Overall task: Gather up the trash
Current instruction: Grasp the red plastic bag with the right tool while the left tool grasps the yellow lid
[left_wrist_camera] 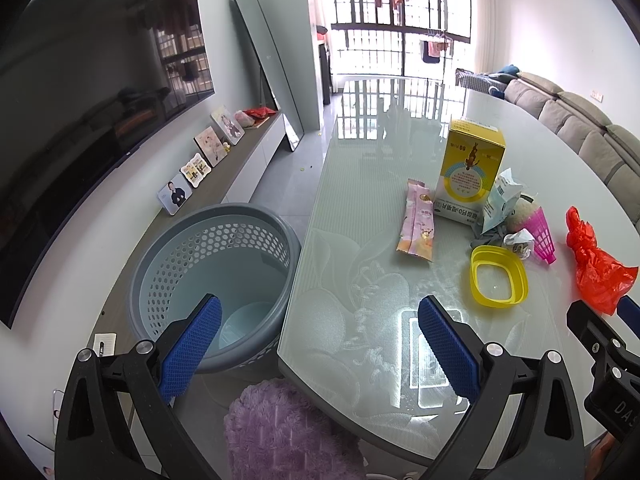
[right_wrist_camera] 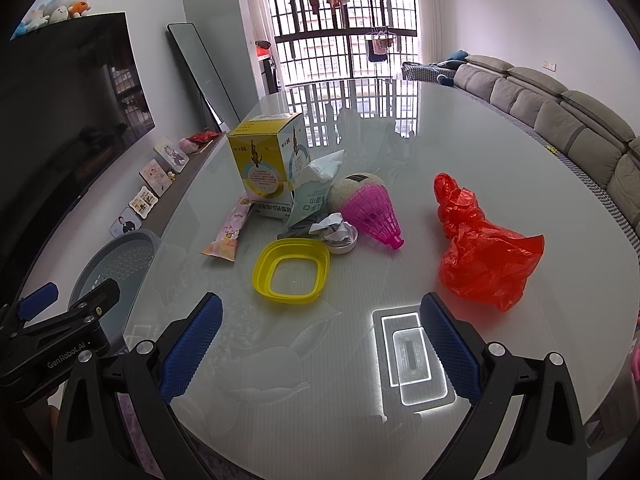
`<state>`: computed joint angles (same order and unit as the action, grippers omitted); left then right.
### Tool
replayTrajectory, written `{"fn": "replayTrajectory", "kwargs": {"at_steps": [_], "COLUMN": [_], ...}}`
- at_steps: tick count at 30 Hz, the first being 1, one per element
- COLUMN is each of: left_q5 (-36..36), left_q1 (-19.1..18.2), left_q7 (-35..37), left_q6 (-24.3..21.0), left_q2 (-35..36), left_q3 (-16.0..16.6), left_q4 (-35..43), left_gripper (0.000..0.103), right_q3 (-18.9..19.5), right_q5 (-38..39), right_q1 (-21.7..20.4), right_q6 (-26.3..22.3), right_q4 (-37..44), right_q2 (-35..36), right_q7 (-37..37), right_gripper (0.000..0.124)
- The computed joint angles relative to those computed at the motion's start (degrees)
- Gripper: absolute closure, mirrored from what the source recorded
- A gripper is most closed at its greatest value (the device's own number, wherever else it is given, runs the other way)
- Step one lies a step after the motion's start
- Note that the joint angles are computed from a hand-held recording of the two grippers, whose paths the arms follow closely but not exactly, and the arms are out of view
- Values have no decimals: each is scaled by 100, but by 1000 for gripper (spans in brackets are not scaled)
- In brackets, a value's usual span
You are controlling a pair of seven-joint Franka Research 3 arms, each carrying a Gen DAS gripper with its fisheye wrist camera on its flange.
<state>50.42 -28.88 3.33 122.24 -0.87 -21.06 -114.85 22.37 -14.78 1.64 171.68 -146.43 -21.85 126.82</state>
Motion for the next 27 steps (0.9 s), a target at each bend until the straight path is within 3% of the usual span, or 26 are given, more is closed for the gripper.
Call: {"fn": "replayTrajectory", "kwargs": {"at_steps": [17, 27], "left_q5": [-92, 16], "left_q1": [-70, -312], "left_q7": [167, 276], "left_q6": [69, 289], "left_q2": [306, 986], "left_q3": [24, 204], "left_q4": [338, 1050], "left_gripper": [6, 6], "right_q3": [-364, -297], "right_q5": [377, 476], "right_q1": [75, -839], "right_q6": [237, 247], "right_q4": [-332, -535], "right_q2": [-167, -415], "right_q7": [-552, -840], "right_gripper": [29, 29]}}
